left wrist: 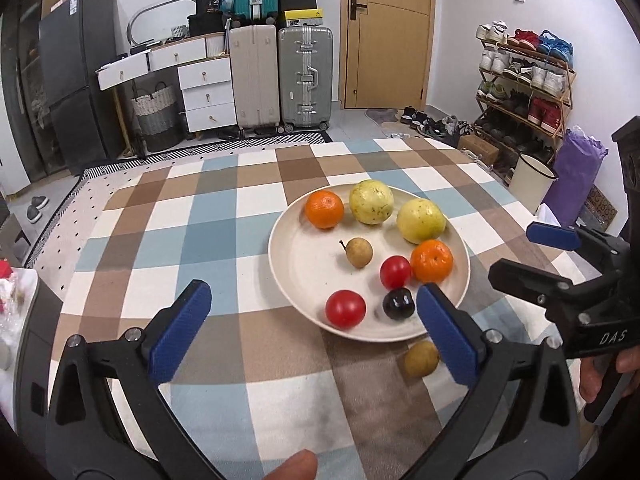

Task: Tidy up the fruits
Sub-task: 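Withdraw both grippers and move the right gripper to the dark cherries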

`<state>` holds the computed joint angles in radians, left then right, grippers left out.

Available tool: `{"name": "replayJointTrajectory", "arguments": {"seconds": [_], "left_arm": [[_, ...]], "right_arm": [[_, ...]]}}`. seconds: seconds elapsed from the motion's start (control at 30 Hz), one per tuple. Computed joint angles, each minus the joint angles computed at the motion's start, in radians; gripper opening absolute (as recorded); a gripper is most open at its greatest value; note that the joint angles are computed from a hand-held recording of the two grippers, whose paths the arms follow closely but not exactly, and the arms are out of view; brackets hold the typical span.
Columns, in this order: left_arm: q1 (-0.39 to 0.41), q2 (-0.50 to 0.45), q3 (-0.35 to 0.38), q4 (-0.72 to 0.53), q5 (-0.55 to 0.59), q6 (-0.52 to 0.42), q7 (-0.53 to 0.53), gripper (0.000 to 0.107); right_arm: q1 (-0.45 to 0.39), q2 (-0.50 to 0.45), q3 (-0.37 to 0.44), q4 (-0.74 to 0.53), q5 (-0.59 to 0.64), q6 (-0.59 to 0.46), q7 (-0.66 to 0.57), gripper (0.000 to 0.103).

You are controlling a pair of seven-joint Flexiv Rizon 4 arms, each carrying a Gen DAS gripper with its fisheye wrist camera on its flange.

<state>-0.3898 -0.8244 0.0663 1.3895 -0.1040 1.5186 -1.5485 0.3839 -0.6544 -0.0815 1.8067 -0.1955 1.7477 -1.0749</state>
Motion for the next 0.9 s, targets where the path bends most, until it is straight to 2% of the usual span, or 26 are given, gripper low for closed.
{"name": "replayJointTrajectory", "arguments": {"seconds": [0.3, 0.43, 0.7, 0.9], "left_arm": [[-0.045, 0.088, 0.053, 0.137, 0.023, 0.06, -0.035, 0.103], [-0.063, 0.098, 0.074, 0.155, 0.024, 0.066, -0.044, 0.103], [-0.084, 0.12, 0.088, 0.202, 0.029, 0.074, -0.059, 0.103], [-0.098, 0.106, 0.1, 0.191, 0.032, 0.055, -0.065, 0.103]], "right_arm": [[0.056, 0.06, -0.041, 0.097, 0.01, 0.008, -0.026, 0.103], [0.08, 0.075, -0.061, 0.124, 0.015, 0.004, -0.03, 0.103], [0.058, 0.072, -0.032, 0.129, -0.004, -0.034, -0.034, 0.103], [0.026, 0.062, 0.004, 0.122, -0.029, -0.064, -0.037, 0.103]]}}
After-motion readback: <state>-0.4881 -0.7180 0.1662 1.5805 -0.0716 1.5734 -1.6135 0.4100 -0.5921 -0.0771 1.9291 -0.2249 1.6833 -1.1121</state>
